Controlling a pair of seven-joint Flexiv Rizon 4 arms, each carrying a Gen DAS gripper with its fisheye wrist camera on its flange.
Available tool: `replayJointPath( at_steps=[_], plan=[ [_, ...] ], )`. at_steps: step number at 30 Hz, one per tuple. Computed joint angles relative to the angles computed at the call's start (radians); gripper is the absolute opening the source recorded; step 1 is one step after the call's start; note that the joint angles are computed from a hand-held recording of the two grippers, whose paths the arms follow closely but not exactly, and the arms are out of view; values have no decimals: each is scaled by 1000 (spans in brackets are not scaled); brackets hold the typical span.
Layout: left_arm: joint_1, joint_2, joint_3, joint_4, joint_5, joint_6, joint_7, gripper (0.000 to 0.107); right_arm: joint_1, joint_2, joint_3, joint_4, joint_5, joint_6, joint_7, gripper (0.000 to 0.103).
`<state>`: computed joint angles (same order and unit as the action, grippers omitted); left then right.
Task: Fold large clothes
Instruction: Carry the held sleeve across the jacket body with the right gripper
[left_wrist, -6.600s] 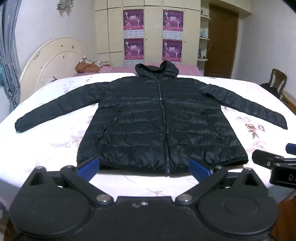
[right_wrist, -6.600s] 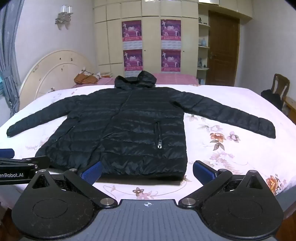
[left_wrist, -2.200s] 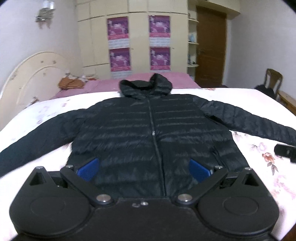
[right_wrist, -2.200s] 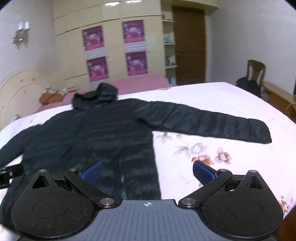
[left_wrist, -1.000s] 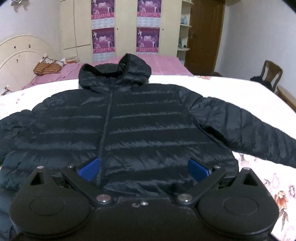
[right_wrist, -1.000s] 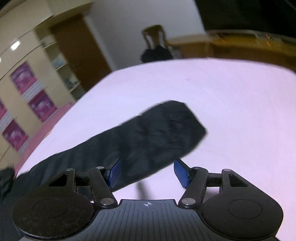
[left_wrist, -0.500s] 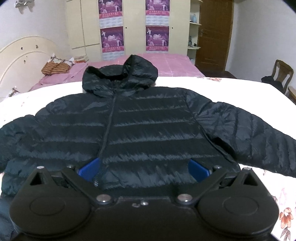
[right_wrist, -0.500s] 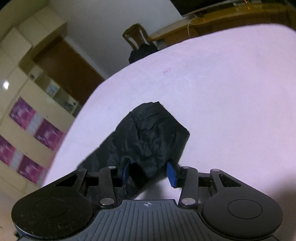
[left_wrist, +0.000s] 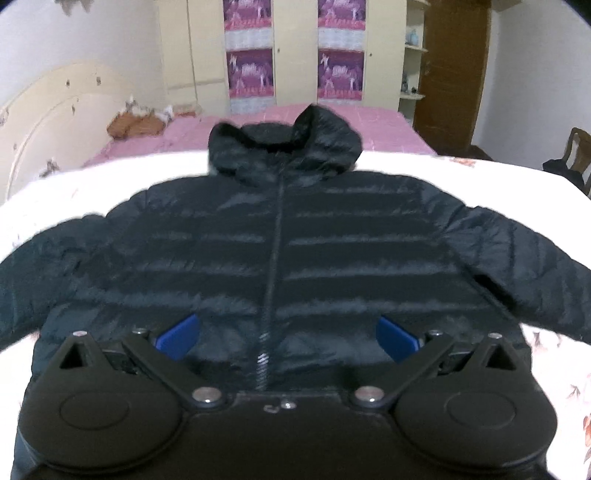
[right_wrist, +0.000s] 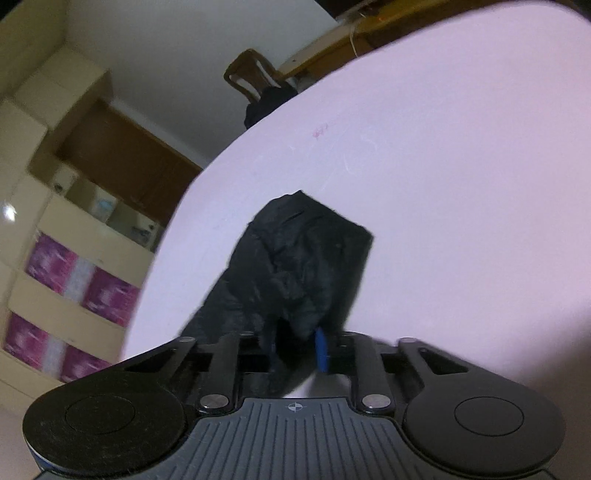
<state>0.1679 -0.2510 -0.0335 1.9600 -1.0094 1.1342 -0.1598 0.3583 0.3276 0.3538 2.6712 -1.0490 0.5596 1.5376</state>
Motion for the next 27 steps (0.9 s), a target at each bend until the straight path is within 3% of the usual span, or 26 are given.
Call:
replayJointPath(
  at_steps=[2, 5, 8, 10, 12, 18, 22, 27],
  plan=[
    [26, -28, 25, -44, 75, -81, -51, 103, 11, -15, 2, -40, 34, -35, -124, 2],
    [71, -60, 21, -87, 79, -136, -29, 103, 47, -62, 41, -157, 82, -195, -308, 1],
    [109, -97, 10, -138, 61, -170, 0, 102, 89, -143, 46, -290, 12, -317, -441, 1],
    [130, -126, 5, -179, 55, -185, -7, 101, 114, -221, 16, -386, -88, -324, -544, 1],
    [149, -160, 0, -229, 55, -197, -35, 100, 138, -306, -22, -480, -187, -290, -622, 1],
    [212, -258, -25, -393, 84, -255, -112, 97, 212, -605, -152, -809, -382, -33, -812, 1],
    [265, -326, -36, -514, 129, -387, -197, 80, 257, -800, -220, -1043, -374, 160, -989, 1],
    [308, -367, -53, -584, 144, -453, -229, 80, 319, -1044, -257, -1340, -247, 305, -1222, 1]
  ],
)
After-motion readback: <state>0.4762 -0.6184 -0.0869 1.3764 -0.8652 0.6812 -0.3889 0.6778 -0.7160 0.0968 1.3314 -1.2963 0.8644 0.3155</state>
